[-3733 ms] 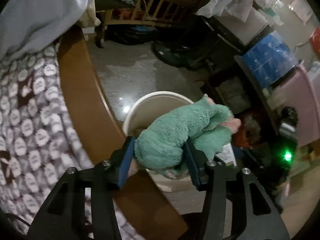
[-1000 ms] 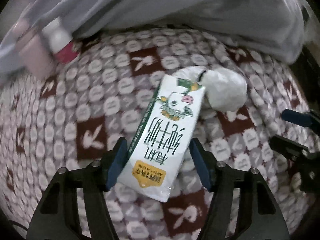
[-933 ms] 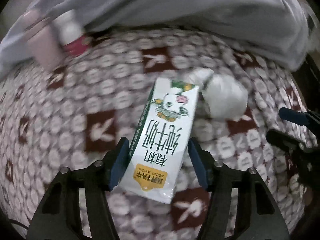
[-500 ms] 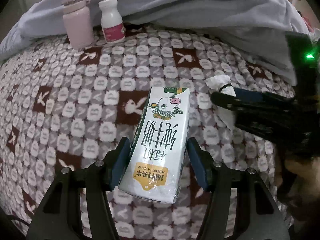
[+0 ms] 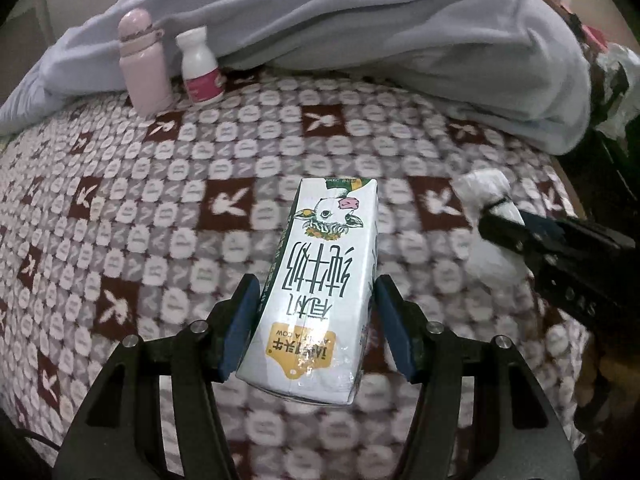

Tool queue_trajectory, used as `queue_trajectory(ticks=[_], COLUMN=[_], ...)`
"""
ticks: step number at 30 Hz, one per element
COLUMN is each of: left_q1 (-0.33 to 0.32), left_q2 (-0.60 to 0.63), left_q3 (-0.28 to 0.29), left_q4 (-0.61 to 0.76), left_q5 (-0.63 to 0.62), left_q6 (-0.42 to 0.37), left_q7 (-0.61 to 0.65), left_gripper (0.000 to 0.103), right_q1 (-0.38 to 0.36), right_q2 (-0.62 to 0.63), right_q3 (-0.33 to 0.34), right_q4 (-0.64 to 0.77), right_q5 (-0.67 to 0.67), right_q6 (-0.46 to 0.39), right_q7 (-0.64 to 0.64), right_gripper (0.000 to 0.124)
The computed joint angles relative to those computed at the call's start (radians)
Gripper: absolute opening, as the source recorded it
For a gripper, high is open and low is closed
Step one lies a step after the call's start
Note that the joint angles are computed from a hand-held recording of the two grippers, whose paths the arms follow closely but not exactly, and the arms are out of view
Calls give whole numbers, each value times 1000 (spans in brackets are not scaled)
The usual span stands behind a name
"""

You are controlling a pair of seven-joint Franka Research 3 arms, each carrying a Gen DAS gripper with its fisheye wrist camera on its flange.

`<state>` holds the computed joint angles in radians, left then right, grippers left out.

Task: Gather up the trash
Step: 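Carry the milk carton and tissue over the cream bucket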

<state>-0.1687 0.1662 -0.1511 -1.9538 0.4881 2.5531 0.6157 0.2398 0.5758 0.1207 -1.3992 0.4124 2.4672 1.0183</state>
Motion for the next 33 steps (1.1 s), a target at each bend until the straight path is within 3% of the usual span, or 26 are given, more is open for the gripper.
queue_trajectory(ticks=[6, 12, 24, 33], left_q1=[-47, -98, -206, -292], left_q2=[3, 33, 165, 334], left_q3=[-25, -44, -62, -62], left_q4=[22, 80, 291, 548], left_q5=[20, 44, 41, -4], left_q6=[-5, -17, -70, -142], left_q7=[-28, -46, 15, 118], left_gripper=[58, 58, 57, 57], right_q1=[-66, -85, -142, -205], right_q2=[-179, -319, -451, -477], right_q3=[4, -32, -109, -155], right_q4=[-243, -415, -552, -579], right_q5=[94, 136, 161, 155], right_q6=[57, 114, 143, 148], right_q7=[-78, -124, -160, -148], right_gripper=[25, 25, 25, 25])
